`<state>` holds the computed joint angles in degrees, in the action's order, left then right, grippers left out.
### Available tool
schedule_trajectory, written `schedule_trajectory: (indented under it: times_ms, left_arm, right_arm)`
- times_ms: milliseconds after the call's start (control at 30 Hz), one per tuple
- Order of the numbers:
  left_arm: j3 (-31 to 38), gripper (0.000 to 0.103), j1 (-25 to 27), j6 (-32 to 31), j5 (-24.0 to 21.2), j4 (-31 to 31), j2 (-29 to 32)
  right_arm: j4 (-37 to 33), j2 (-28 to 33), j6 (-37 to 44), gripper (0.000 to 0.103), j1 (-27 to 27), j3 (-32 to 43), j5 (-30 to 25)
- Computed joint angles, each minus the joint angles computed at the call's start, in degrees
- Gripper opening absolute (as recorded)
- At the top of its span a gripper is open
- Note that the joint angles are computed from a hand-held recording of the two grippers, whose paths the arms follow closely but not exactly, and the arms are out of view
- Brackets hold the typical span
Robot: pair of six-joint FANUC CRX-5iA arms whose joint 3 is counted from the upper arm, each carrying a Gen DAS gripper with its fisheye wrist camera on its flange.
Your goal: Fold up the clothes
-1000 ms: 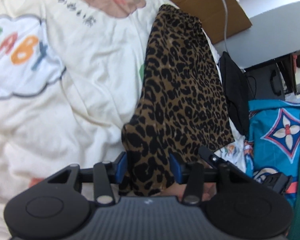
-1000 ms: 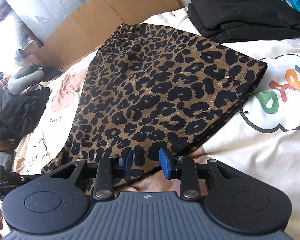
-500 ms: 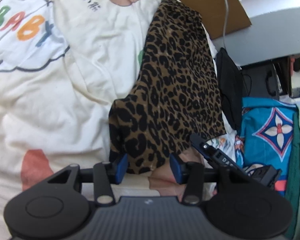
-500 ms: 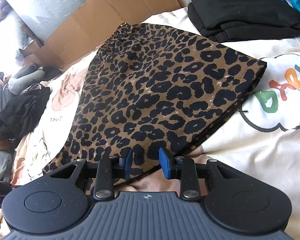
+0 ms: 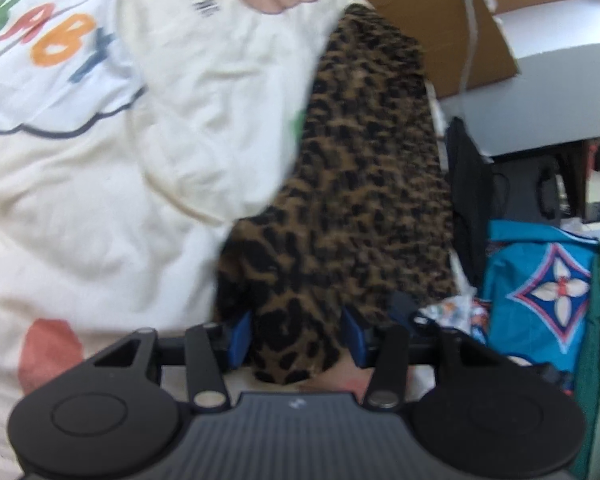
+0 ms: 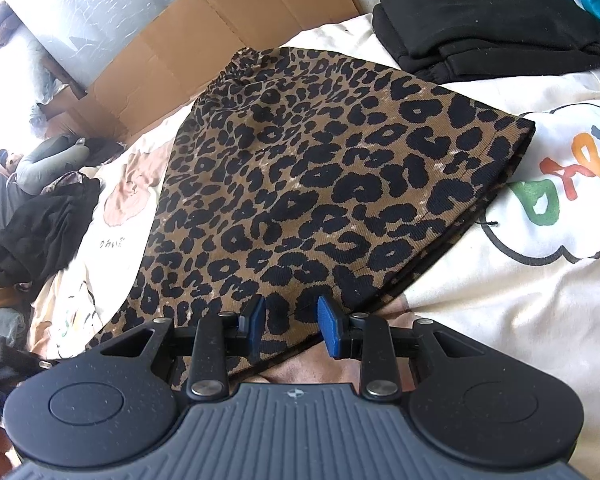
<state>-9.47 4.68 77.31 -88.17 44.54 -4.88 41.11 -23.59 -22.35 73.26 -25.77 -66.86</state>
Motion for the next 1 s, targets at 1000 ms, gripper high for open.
schedule_trajectory:
  times_ms: [1000]
  left_arm:
    - [-1.4, 0.050, 2.5, 1.6, -1.4, 4.8, 0.1]
  right_arm:
    - [0.6, -0.6, -0.9, 0.036, 0.1, -0.9, 0.6]
